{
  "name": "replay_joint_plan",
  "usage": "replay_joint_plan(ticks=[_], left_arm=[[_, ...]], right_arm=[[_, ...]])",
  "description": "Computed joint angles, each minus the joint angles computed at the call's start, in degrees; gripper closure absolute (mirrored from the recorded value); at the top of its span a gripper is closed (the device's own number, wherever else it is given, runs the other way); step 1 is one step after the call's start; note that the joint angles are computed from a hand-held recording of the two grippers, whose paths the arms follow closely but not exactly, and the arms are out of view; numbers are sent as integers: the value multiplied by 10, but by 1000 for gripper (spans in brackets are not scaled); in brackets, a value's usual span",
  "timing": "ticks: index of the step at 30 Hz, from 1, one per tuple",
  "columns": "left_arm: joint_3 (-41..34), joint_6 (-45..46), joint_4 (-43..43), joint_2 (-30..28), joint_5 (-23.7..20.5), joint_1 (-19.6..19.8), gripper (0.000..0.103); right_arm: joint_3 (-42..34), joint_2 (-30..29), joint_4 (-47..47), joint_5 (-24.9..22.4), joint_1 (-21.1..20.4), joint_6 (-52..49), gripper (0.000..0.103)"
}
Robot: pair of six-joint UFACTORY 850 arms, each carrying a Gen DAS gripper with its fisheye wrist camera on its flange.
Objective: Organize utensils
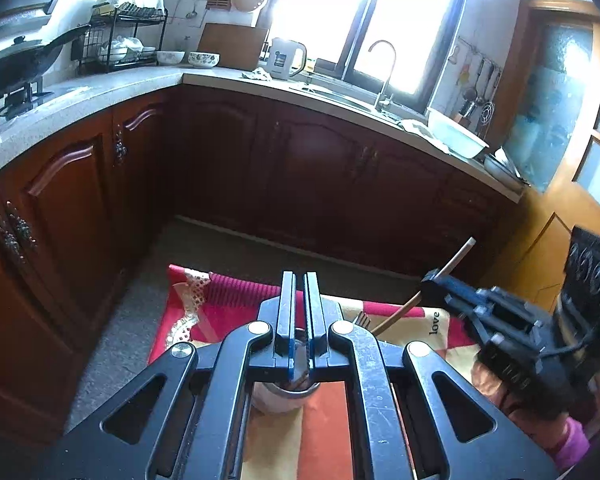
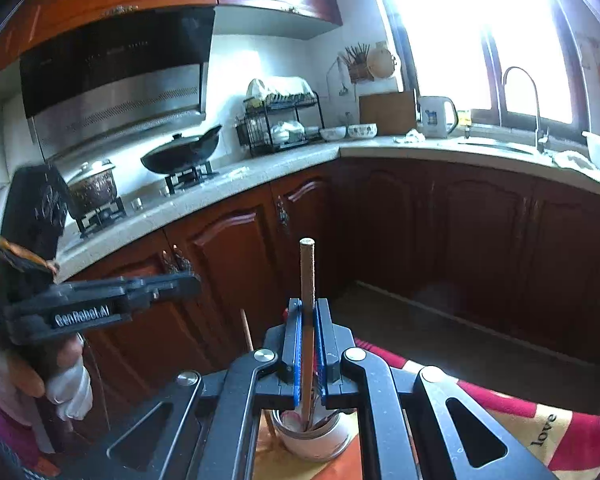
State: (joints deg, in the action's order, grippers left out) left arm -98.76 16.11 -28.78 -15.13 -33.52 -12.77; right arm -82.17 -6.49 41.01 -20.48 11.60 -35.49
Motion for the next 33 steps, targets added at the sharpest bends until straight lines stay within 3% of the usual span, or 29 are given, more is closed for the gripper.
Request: replay_joint_plan(ticks=[14,16,20,24,26,28,33], left_arm=[[46,-19,3,-14,-13,15,100],[49,-28,6,-19,-19,19,98],[62,-69,25,-35,-17,32,83],[69,-132,65,-60,-8,44,80],[62,-158,62,-86,-17,55,80],[52,-186,69,-109,-26,59,80],[20,-230,101,-160,-45,52,80]], right_arm=[[-8,-52,-60,-16,4,78,98],[-10,-63,-66,-28,3,93,98],[-5,-72,-42,-44,-5,86,98],[-2,-69,-8,-62,-15,72,97],[5,-62,4,-70,-21,71,90],[24,-45,31,-63,-25,46,75],[69,-9,56,-60,-39,12,75]])
